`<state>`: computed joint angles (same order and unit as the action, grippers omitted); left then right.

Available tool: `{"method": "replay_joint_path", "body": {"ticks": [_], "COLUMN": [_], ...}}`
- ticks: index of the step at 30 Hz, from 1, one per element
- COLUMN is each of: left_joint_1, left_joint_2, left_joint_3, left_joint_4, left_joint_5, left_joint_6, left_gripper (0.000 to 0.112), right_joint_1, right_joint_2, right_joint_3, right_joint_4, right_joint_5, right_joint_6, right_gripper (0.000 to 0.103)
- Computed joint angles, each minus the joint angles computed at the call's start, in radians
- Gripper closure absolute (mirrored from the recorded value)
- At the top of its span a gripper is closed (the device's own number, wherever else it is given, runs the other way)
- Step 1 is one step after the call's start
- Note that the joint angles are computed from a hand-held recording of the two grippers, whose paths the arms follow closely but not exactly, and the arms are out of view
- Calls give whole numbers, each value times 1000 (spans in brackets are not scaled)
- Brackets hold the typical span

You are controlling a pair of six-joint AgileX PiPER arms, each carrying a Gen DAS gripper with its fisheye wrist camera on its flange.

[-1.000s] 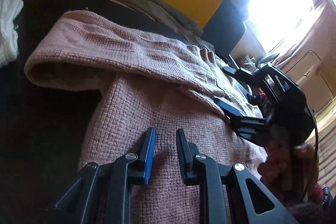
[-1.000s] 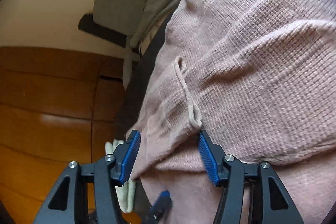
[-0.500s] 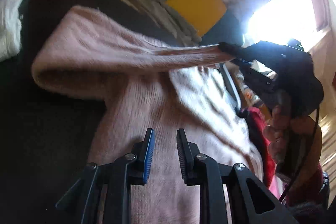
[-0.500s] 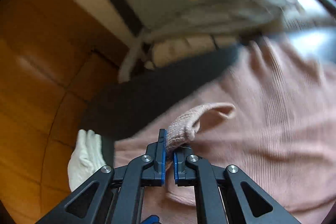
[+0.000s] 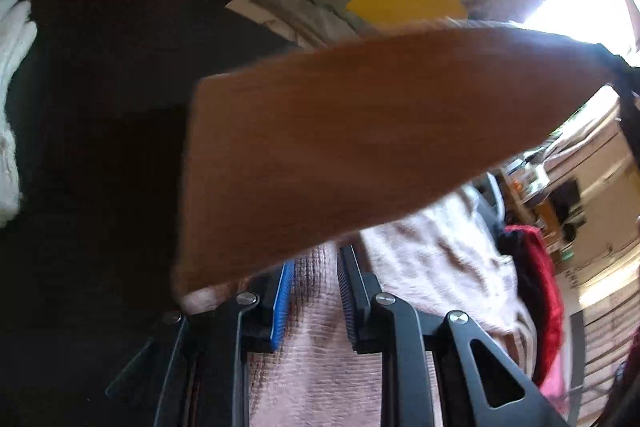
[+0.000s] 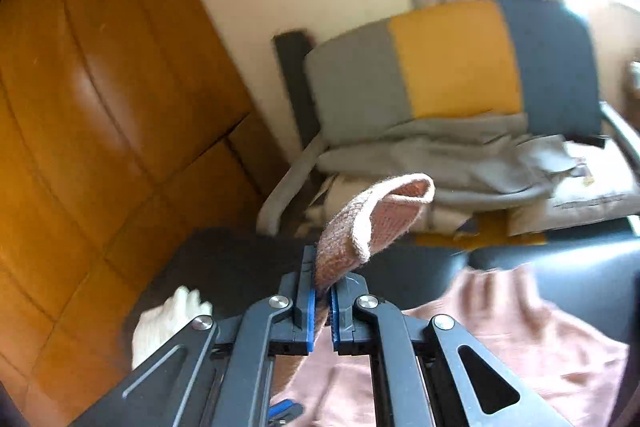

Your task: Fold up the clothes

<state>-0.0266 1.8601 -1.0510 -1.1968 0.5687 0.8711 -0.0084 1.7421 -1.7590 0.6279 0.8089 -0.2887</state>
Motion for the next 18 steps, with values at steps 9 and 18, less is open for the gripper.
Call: {"method": "replay_joint_path", "body": {"ticks": [9,18], "left_joint_1": [-47,-74], "left_joint_2": [-8,-77], "left_joint_3": [27,88], "left_joint_4": [32,-6], "left_joint_5": [-63,-59], "left_joint_6": [-12,36], "left_gripper": [90,90], "right_joint_1": [-441,-648], "right_joint_2": [-131,-102], "right_joint_3": [405,804], "right_joint_4": [209,421], "right_joint_5": [22,-14], "right_joint_6": [-264,-564], "right_gripper": [97,97]}}
